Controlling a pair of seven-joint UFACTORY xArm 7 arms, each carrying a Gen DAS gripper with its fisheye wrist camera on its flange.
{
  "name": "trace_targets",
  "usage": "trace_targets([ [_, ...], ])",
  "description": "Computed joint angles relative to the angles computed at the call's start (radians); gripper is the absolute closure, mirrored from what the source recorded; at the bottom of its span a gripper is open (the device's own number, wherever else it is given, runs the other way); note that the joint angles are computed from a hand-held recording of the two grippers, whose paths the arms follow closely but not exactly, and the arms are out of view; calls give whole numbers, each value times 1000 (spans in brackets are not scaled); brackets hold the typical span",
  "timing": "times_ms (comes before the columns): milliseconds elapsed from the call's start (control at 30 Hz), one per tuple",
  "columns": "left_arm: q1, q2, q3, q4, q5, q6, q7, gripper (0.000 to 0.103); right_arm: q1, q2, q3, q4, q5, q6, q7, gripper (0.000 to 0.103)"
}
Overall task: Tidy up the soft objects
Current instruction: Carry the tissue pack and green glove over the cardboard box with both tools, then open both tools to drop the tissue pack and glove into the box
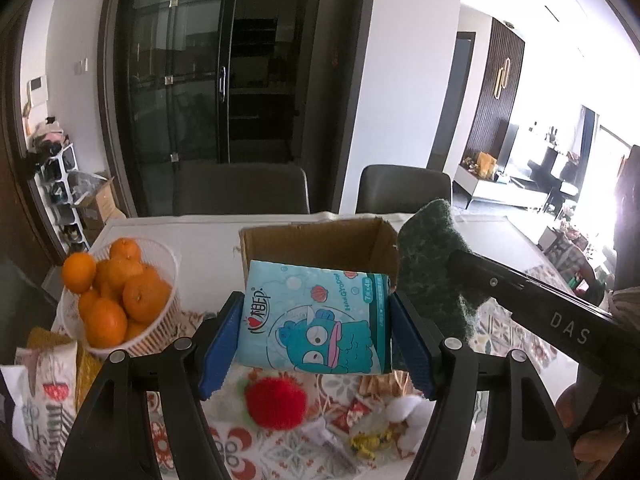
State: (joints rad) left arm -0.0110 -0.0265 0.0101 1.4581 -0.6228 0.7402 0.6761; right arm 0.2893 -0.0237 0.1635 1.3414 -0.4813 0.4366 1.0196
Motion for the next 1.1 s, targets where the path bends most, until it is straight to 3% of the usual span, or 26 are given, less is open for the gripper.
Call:
trace_targets([
  [500,22,285,-70,385,158,77,-181,32,12,192,-72,299,94,85,-237,93],
  [733,20,411,-92,529,249,142,-266,32,-4,312,-84,425,254,125,-392,93],
  [1100,-18,587,-101,716,378,239,-353,31,-51,433,-87,490,450,191,-516,93],
])
